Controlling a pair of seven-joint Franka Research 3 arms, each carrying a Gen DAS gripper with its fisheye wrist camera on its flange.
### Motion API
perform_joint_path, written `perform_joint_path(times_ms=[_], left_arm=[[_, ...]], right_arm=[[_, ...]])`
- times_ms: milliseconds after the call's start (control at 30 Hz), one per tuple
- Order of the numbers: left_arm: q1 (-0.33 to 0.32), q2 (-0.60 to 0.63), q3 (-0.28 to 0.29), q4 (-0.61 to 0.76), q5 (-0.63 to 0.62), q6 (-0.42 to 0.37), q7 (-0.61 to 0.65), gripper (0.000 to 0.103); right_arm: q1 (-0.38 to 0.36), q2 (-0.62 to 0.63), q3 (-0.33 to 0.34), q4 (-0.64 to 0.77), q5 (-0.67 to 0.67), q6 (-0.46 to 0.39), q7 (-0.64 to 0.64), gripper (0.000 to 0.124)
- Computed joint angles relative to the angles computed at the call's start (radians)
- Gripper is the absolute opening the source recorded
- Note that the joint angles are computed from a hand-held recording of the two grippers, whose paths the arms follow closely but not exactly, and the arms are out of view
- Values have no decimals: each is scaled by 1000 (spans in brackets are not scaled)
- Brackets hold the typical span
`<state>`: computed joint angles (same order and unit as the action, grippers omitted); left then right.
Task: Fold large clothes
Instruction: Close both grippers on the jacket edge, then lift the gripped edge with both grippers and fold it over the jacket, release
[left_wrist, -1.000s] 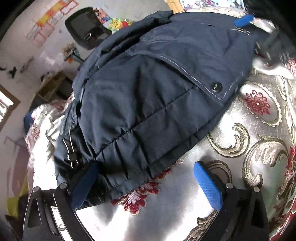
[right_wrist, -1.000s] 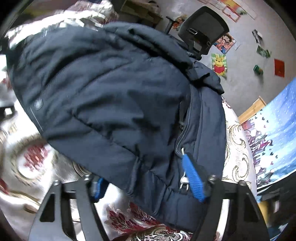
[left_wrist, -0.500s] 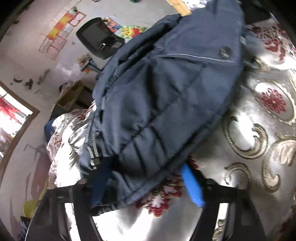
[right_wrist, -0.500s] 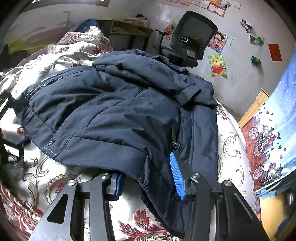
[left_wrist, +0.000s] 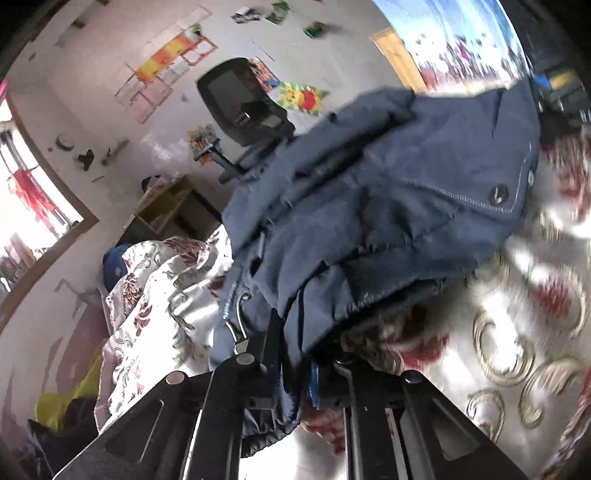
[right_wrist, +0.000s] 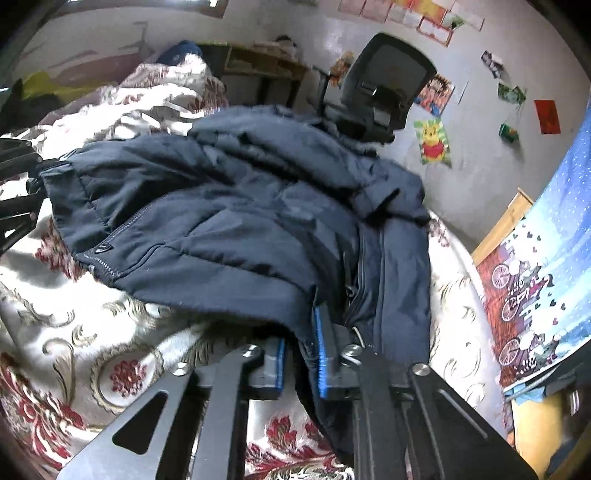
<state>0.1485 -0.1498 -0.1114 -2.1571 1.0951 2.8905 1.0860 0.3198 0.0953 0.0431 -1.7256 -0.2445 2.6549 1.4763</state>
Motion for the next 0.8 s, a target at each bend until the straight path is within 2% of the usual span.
perform_joint_path(times_ms=[133, 200, 433, 600, 800], left_arm=[[-33, 6, 37, 50, -253, 1, 148, 9], [-38, 6, 41, 78, -341, -7, 190, 8], [-33, -13, 55, 153, -534, 2, 249, 8], [-40, -61, 65, 162, -626, 18, 305, 8], [-51, -69, 77, 206, -714, 43, 376, 7]], right_arm=[[0, -20, -4, -5, -29, 78, 42, 7], [-2, -26, -5, 5, -42, 119, 69, 6], [-9, -51, -1, 30, -65, 243, 116, 5], [-15, -78, 5, 48, -86, 309, 157, 5], [-24, -68, 11, 133, -264, 336, 329, 5]])
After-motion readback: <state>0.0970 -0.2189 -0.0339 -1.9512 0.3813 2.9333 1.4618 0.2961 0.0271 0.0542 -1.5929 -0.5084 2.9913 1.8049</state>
